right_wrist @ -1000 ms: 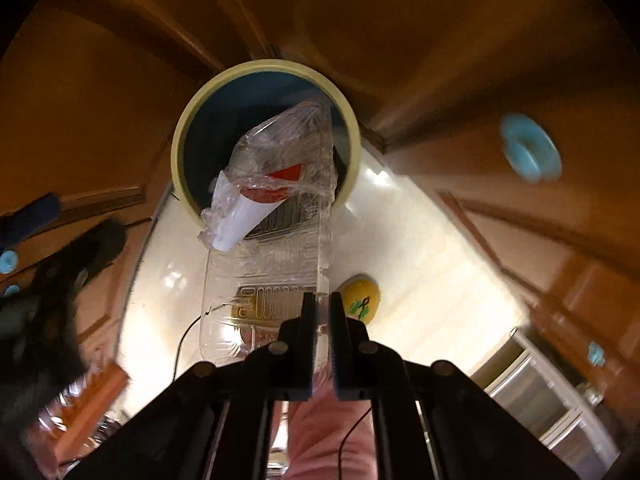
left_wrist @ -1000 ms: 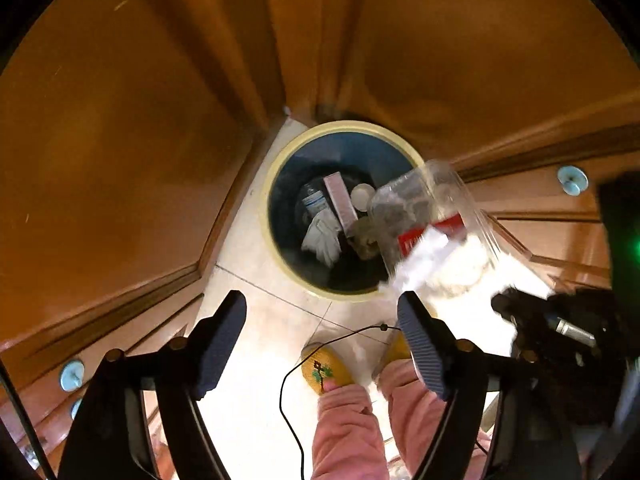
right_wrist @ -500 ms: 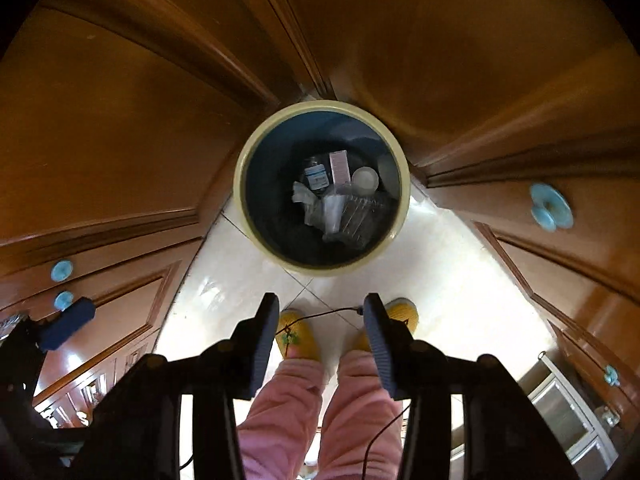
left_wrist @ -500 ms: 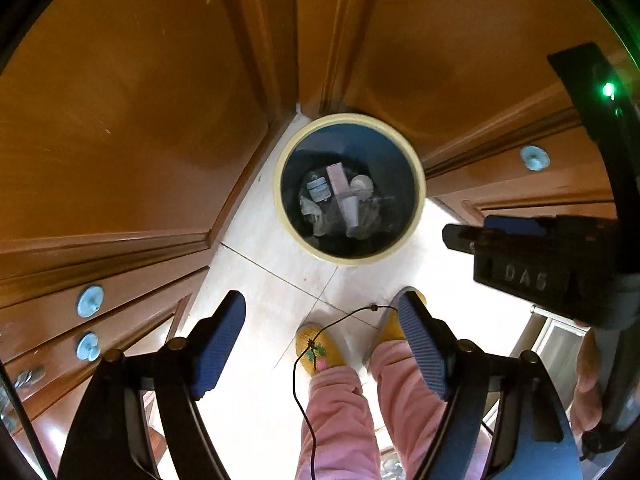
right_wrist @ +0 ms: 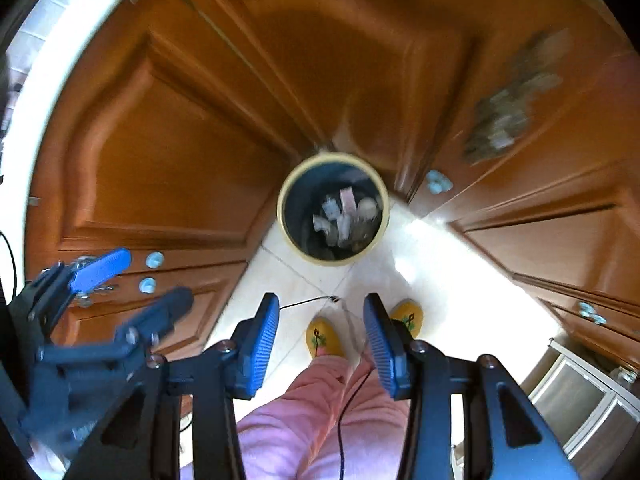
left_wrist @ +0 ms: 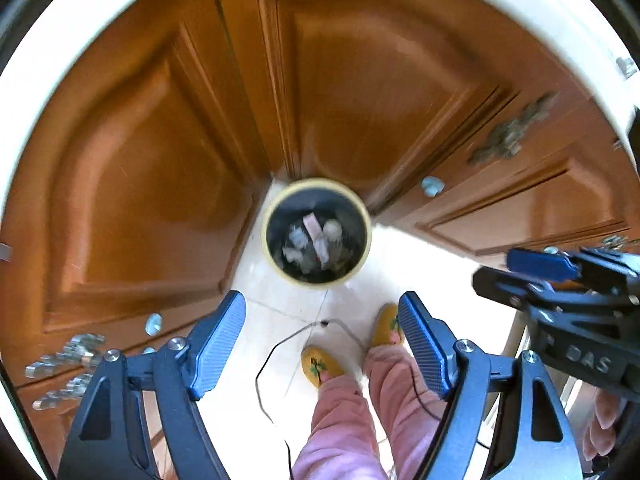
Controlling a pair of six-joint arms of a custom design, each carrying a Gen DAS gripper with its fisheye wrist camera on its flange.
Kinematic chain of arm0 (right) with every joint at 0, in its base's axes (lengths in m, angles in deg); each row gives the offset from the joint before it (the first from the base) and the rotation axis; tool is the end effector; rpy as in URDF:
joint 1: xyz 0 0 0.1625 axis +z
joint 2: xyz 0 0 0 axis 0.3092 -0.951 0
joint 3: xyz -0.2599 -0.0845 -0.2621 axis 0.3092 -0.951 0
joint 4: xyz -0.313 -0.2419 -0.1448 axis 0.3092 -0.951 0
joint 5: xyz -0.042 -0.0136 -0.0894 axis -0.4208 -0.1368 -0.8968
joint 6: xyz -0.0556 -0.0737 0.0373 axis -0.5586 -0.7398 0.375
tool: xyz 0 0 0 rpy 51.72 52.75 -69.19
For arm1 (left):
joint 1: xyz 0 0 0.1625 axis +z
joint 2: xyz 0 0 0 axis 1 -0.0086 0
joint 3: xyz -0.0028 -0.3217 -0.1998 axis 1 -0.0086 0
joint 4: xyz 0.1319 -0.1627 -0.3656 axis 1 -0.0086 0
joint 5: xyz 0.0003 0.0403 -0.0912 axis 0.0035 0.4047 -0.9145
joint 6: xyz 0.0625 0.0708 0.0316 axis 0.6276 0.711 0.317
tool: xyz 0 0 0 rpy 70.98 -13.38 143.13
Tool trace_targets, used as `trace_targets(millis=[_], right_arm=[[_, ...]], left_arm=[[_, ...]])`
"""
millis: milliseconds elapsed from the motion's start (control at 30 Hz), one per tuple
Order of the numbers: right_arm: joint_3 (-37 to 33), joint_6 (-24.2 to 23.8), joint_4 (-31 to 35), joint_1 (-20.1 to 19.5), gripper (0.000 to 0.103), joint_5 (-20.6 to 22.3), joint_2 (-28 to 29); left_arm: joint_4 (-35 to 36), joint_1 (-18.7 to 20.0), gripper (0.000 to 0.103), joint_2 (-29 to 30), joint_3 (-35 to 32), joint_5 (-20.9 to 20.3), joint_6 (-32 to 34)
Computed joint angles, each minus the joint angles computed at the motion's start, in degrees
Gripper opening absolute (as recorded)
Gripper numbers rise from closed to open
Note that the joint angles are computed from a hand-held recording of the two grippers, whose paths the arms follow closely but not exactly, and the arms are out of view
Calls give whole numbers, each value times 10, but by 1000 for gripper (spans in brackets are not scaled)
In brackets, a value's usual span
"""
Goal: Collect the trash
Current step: 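Raise both tools back toward the remaining counter items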
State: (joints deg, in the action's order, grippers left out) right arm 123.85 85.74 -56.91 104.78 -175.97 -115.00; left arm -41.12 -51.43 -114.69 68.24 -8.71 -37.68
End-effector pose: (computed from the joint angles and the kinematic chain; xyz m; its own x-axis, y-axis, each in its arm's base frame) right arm 0.3651 -0.4072 0.2091 -0.8499 0.0940 0.5184 0.0519 0.9941 -0.0952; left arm -0.2609 -0.4364 0.2818 -0.7257 0.2897 -0.6241 0.3210 0.9448 0.0654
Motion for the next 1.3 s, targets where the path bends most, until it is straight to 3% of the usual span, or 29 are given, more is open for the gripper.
trace_targets(millis=[300,467,633,700,833,1100,1167,1300], right_arm=[[-91,93,82,97,44,-74,-34],[-177,126,158,150,44,-158,-18],[-262,162,234,198,44,-244,11],[-298,185,276,210,44,-265,27],[-350,217,337,221,44,-281,52],[-438,257,447,222,44,-308,88],[-461,255,463,218,44,-313,94],[-485,188,421,196,45,-332,94]], left_arm=[[16,-64,77,10,-124,41,37],[-29,-93,86,17,-176,73,76],[-67,-113,87,45,-243,94,117],[-91,-119,95,53,-262,96,133],[-154,-123,100,58,-265,97,165],[-205,-124,102,106,-312,101,221],[-214,-122,102,117,-316,105,228],[-215,-112,102,155,-349,128,232]])
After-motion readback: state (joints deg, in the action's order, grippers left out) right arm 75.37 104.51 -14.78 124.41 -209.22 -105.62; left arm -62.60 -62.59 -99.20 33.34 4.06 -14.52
